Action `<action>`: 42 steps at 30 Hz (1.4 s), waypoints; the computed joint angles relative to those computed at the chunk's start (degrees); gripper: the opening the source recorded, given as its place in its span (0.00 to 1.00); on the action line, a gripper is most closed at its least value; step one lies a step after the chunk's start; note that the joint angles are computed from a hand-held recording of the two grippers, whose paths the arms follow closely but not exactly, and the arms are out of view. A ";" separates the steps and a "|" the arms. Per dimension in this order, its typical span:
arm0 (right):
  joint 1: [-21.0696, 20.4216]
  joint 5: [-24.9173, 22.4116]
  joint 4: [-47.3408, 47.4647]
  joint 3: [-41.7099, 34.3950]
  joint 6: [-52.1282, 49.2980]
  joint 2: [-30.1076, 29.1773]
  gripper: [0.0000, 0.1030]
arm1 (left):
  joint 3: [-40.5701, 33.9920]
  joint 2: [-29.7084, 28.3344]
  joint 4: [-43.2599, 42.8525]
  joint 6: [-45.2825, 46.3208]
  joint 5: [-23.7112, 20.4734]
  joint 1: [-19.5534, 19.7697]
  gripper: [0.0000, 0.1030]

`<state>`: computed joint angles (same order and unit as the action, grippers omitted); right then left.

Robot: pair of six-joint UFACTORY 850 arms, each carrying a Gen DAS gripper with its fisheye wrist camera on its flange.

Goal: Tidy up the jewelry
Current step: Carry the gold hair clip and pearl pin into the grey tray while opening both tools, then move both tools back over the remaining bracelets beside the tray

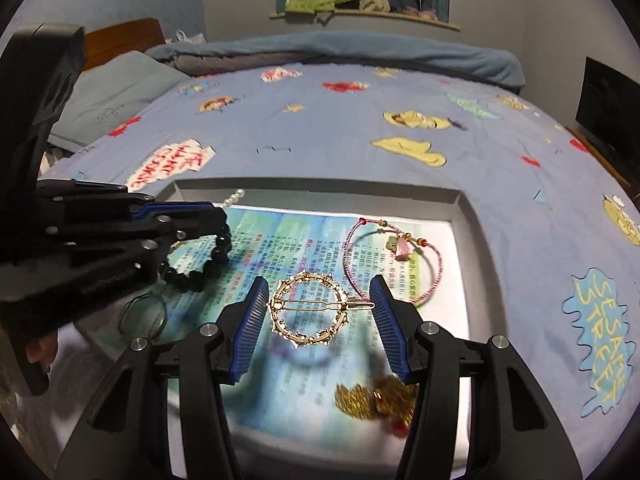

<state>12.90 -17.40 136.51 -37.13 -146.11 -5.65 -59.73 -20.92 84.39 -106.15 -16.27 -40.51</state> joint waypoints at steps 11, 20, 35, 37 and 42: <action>1.85 2.24 5.96 -2.32 -2.61 -4.03 0.51 | -4.82 -4.29 -21.58 22.69 3.74 2.93 0.08; 1.54 2.23 4.66 -3.03 -1.09 -4.72 0.51 | -6.72 -6.36 -25.42 26.84 2.50 2.91 0.08; 0.19 -0.52 9.14 1.65 -8.42 0.14 0.78 | 2.43 2.46 5.10 -8.25 2.75 2.24 0.43; -0.98 -1.82 5.15 3.13 -5.00 1.80 0.86 | 4.35 4.39 7.57 -11.33 0.46 1.28 0.55; -2.71 -3.34 4.39 6.49 -5.64 6.37 0.95 | 8.47 8.93 7.97 -12.31 -5.45 -1.71 0.73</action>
